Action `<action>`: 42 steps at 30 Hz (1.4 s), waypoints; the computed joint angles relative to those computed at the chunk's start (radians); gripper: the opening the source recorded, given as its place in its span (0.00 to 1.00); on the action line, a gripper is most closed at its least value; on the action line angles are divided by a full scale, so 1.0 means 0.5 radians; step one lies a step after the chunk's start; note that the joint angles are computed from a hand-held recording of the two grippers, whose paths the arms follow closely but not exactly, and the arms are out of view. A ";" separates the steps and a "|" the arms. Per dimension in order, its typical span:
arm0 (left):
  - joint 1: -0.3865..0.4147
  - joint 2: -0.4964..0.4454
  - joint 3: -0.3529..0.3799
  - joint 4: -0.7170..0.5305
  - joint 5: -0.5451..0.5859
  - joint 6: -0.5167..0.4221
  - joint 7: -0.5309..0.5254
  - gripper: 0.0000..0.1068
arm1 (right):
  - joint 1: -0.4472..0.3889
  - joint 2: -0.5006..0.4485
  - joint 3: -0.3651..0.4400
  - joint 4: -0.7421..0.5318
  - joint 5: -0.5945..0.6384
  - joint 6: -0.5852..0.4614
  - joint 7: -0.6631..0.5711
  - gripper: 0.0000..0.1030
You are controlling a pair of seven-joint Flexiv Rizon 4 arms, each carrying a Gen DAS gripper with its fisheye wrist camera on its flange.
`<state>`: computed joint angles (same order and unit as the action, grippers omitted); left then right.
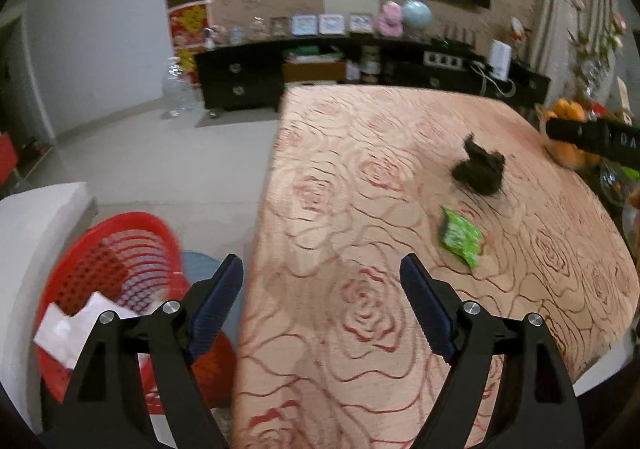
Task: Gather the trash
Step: 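Move both open tools back toward the green packet and black bag, then grasp the green snack packet with the left tool and lift it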
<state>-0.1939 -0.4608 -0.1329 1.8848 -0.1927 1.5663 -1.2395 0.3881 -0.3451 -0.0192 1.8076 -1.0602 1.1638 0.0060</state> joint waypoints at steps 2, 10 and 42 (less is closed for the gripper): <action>-0.027 -0.032 0.001 -0.049 0.007 -0.063 0.009 0.73 | -0.023 0.021 0.001 0.039 0.026 0.004 0.019 0.75; -0.164 -0.217 0.009 -0.347 0.060 -0.330 0.088 0.73 | -0.113 0.073 -0.041 0.146 -0.073 0.125 0.237 0.75; -0.162 -0.504 -0.172 -0.623 -0.056 -0.439 0.336 0.41 | -0.077 -0.143 -0.165 0.052 0.276 0.241 0.076 0.75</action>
<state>-0.2749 -0.7127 -0.2188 1.5734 -0.2206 1.3468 -1.0713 0.3498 -0.4168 -0.1019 1.8338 -0.9224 1.2841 0.0439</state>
